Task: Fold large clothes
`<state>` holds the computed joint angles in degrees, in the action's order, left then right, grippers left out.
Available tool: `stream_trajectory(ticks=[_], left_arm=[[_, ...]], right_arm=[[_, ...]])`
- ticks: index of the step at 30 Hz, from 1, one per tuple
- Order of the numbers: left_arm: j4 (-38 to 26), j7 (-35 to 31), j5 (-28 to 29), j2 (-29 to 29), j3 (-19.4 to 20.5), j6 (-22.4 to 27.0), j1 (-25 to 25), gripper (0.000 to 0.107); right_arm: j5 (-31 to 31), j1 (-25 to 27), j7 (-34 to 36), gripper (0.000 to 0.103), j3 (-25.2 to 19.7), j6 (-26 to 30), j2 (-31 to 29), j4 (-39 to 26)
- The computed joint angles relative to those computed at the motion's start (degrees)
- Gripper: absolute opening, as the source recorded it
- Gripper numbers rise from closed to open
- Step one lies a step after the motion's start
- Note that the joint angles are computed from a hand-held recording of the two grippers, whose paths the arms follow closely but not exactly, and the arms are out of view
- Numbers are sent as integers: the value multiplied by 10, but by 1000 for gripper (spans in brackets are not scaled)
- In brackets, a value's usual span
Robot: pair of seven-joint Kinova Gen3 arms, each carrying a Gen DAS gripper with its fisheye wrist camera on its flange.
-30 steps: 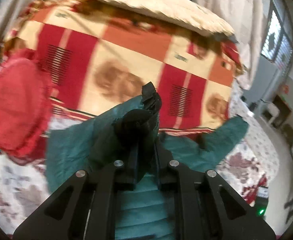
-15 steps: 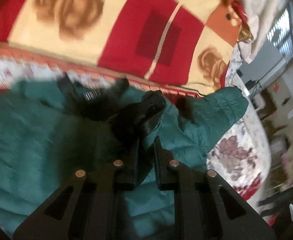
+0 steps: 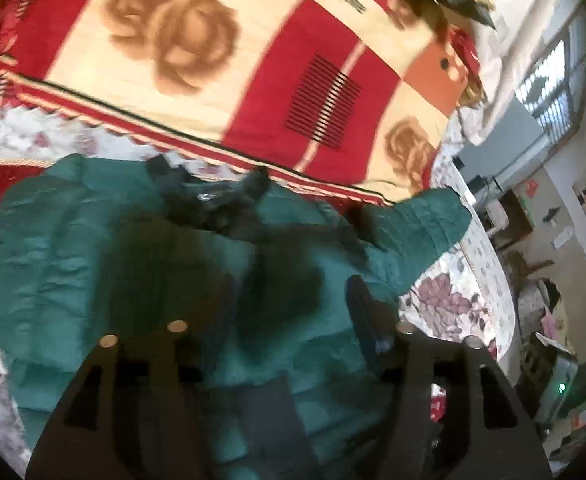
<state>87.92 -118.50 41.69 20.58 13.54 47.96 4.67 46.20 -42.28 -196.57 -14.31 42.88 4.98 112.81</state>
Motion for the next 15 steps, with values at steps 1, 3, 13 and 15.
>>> stream_trajectory(ticks=[1, 3, 13, 15], left_arm=[[2, -8, 9, 2, 3, 11, -15, 59], [9, -8, 10, 1, 27, 14, -50, 59], [77, 147, -201, -60, -96, -112, 55, 59], [86, 182, -238, -57, -82, -124, 44, 59]], right_arm=[[1, 2, 0, 103, 1, -9, 1, 1], [1, 5, 2, 103, 4, -21, 4, 2], [-58, 59, 93, 103, 43, -104, 41, -21], [-89, 67, 131, 102, 55, -130, 55, -30]])
